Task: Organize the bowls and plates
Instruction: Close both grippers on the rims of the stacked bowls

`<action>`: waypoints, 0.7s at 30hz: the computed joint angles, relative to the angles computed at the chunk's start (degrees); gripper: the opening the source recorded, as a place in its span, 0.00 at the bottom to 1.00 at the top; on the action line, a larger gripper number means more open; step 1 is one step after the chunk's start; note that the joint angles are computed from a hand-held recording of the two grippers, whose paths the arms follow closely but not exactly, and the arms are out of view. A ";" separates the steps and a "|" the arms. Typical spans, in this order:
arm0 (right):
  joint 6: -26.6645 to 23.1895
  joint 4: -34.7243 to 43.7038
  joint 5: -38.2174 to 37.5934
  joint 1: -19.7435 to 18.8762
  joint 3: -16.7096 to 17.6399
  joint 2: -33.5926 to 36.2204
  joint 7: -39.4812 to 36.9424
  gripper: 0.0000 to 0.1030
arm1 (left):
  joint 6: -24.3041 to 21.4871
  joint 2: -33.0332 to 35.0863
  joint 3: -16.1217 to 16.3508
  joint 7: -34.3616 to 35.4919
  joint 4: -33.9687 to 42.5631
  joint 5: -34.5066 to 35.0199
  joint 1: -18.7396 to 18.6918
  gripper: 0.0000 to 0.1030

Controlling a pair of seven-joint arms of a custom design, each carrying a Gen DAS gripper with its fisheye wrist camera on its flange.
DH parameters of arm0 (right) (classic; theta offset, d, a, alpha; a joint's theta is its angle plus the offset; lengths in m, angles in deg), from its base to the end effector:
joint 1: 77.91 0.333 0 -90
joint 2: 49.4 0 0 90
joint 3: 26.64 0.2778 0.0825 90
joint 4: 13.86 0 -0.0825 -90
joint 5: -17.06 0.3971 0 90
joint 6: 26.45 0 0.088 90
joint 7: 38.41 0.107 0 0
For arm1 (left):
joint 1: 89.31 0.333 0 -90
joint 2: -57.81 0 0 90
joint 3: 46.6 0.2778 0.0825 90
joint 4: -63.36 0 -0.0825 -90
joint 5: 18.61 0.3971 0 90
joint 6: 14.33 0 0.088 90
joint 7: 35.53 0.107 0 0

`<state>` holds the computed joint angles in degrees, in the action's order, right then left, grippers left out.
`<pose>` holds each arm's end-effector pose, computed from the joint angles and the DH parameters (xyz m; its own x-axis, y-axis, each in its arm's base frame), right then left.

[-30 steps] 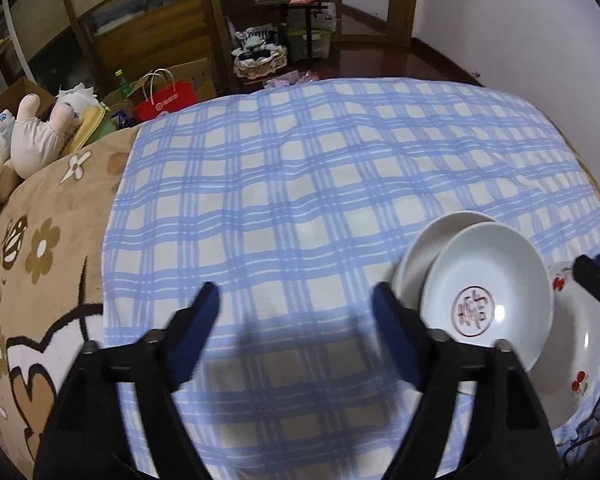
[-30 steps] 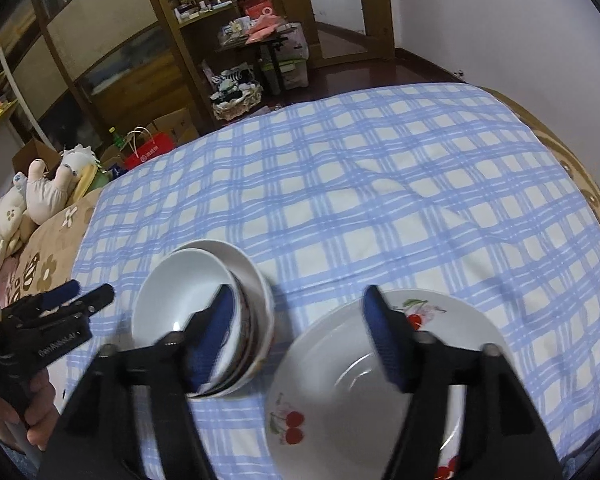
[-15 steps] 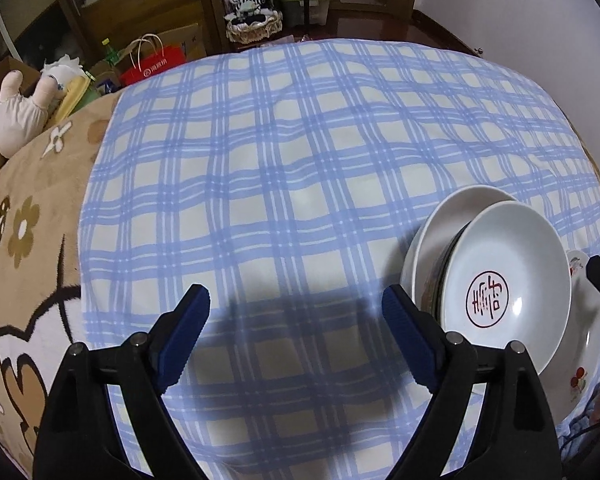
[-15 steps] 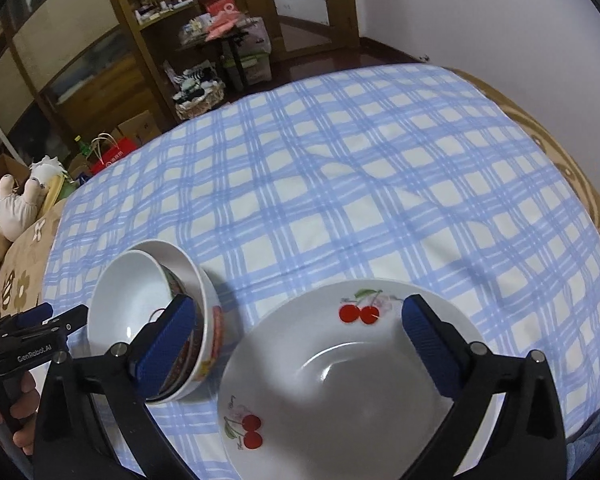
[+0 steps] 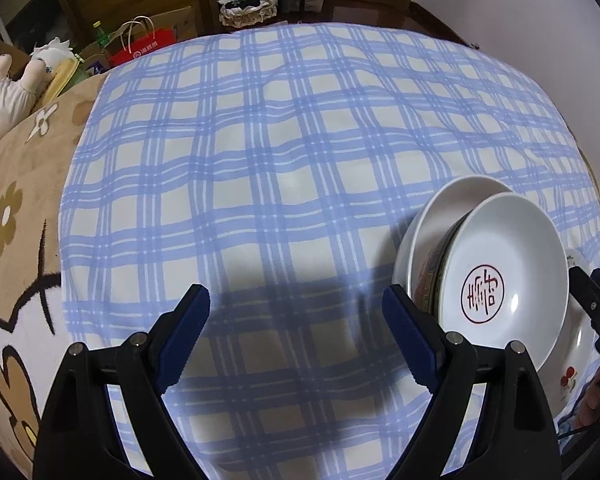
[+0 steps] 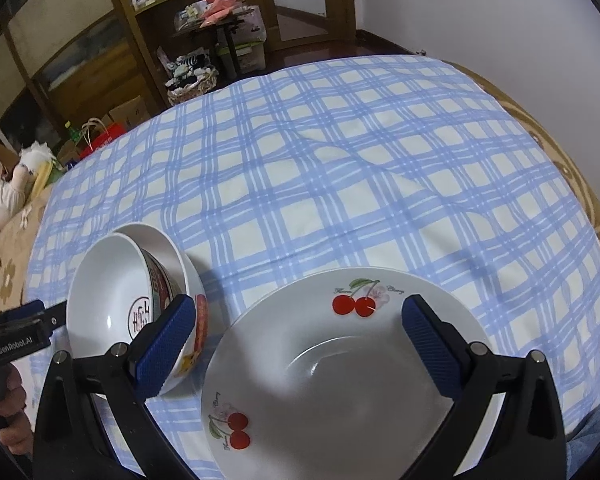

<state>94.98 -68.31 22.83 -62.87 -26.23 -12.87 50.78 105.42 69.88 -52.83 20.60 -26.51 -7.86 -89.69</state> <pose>0.7320 0.2051 0.5354 0.2739 -0.9568 -0.0976 -0.8419 -0.1894 -0.5054 0.6581 -0.0613 0.5124 0.3966 -0.9173 0.0345 -0.8589 -0.3841 -0.3388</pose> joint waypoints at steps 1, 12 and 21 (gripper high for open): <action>-1.34 1.32 -0.18 0.12 0.08 0.79 -0.39 1.00 | -0.12 0.17 0.00 -0.21 0.19 0.23 -0.10 0.84; -3.87 2.17 2.33 -0.01 0.90 1.35 -1.39 1.00 | 1.18 0.13 -0.15 0.33 -0.36 -6.38 1.67 0.84; -2.54 1.18 2.22 0.06 0.90 0.82 -1.77 1.00 | 8.08 -4.20 0.02 2.82 -6.09 -12.43 3.32 0.84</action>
<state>92.44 -67.13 25.04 -62.82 -25.33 -12.05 49.01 113.51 65.69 -52.81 23.42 -32.59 -20.28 -86.38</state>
